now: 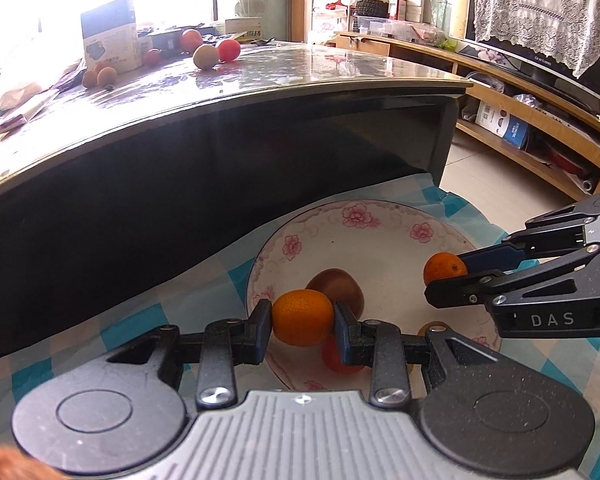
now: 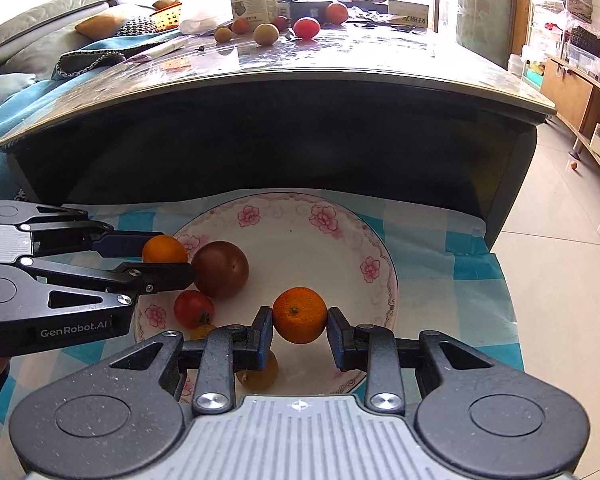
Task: Organize fruits
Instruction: 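Carry both mandarins over the bowl and open both tools to release them, then withdraw both open tools from the bowl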
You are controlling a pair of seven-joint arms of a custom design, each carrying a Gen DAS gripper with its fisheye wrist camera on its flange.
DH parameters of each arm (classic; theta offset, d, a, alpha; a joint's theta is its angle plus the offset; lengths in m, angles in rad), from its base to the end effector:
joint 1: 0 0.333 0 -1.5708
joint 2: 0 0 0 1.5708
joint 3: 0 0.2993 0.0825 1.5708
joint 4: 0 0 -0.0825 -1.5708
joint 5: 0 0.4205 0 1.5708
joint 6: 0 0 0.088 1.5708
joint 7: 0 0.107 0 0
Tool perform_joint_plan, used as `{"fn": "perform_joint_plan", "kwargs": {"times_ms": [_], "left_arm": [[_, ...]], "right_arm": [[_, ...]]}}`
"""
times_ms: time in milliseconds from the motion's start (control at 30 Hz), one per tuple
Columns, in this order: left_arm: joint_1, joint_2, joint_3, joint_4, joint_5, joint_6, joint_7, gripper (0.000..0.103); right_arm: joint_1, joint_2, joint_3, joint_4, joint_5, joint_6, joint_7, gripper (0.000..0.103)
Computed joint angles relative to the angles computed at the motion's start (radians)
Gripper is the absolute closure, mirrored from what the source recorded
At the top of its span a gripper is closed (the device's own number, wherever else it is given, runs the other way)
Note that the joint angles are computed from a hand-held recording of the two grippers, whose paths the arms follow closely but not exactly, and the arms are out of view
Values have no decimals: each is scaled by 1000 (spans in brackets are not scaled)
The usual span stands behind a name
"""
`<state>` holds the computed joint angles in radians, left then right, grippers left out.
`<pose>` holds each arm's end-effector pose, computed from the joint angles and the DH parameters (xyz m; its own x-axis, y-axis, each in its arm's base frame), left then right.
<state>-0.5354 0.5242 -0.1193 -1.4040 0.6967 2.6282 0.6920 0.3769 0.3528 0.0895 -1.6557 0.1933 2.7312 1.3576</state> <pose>0.6196 -0.4705 0.4537 -0.2346 -0.9718 0.0221 -0.6583 0.1421 -0.7392 0.6615 0.3160 0.4598 0.5120 -0.8566 -0.0640 -0.6583 -0.3434 -0.6699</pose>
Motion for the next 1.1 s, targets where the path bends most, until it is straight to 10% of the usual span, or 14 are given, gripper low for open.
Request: {"fn": "perform_joint_plan", "kwargs": {"times_ms": [1100], "left_arm": [[57, -307, -102, -342, -3, 29, -82, 60]], "right_arm": [[10, -190, 25, -189, 46, 20, 13, 76]]}}
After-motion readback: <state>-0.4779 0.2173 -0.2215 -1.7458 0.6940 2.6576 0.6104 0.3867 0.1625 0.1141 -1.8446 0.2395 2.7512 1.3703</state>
